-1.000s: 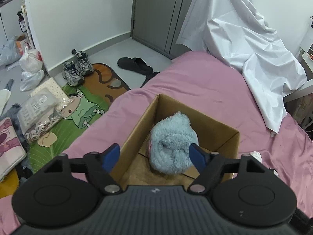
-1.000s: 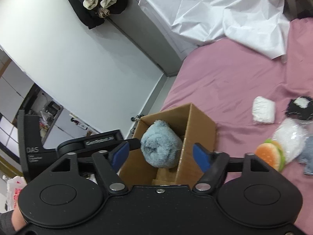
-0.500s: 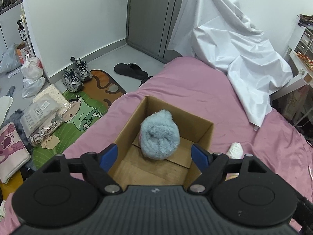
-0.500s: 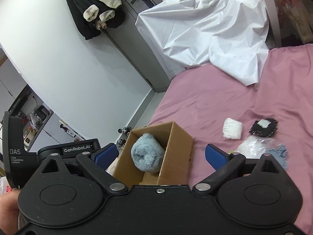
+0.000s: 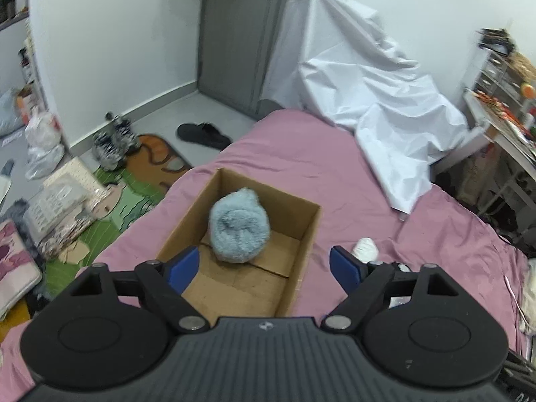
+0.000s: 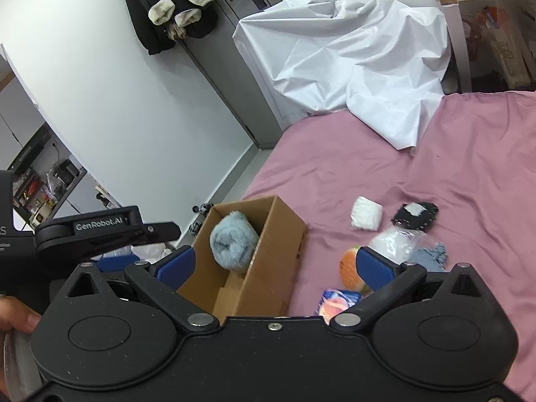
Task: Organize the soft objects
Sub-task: 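Withdraw the right gripper from the box back toward the remaining items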
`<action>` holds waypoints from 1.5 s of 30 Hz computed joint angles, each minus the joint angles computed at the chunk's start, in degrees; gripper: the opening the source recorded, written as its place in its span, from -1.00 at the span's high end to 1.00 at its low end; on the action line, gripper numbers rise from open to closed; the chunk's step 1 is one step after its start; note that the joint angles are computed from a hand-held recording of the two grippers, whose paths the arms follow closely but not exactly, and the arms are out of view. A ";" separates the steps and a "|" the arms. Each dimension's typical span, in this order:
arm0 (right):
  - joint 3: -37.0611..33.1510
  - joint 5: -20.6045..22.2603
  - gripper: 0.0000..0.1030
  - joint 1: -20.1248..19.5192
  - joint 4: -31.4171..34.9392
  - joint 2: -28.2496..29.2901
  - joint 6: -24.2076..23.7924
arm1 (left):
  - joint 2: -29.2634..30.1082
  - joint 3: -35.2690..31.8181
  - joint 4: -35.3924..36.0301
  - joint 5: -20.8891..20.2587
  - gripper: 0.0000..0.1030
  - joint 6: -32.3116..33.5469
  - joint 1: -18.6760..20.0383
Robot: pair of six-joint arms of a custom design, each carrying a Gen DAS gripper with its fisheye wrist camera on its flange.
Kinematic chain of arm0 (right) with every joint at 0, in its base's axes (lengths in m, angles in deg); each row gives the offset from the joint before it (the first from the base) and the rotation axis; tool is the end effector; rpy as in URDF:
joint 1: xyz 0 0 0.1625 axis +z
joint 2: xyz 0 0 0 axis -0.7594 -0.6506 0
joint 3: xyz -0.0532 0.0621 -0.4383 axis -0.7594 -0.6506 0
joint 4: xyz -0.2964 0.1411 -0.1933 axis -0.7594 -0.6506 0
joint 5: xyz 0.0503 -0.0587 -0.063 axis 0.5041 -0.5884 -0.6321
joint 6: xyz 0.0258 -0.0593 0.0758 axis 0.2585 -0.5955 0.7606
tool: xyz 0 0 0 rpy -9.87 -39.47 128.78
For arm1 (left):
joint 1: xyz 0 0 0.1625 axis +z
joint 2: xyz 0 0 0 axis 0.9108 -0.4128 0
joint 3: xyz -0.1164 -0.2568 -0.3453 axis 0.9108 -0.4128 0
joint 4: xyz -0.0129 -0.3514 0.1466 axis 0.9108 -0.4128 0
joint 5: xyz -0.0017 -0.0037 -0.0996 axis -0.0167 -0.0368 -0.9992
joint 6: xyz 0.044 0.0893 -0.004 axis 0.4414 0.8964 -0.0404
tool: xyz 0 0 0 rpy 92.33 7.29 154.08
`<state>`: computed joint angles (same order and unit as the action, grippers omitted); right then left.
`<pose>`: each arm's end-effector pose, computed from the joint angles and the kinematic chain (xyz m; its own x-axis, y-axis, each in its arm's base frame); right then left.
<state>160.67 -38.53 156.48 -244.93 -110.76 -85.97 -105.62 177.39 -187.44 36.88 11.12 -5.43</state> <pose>0.2466 -0.5061 0.0696 -0.9647 0.1232 0.2328 -0.1278 0.5538 -0.8228 -0.1396 -0.6370 0.2420 -0.7912 0.1850 -0.5829 0.4939 0.7554 -0.4306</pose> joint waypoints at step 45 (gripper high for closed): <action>12.95 0.32 -1.00 -8.40 -2.43 -6.87 7.43 | 2.93 9.30 1.62 1.21 -0.97 -3.97 -5.44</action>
<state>173.62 -38.21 148.08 -247.36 -117.63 -78.54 -102.69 186.69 -185.82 38.09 7.15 -10.87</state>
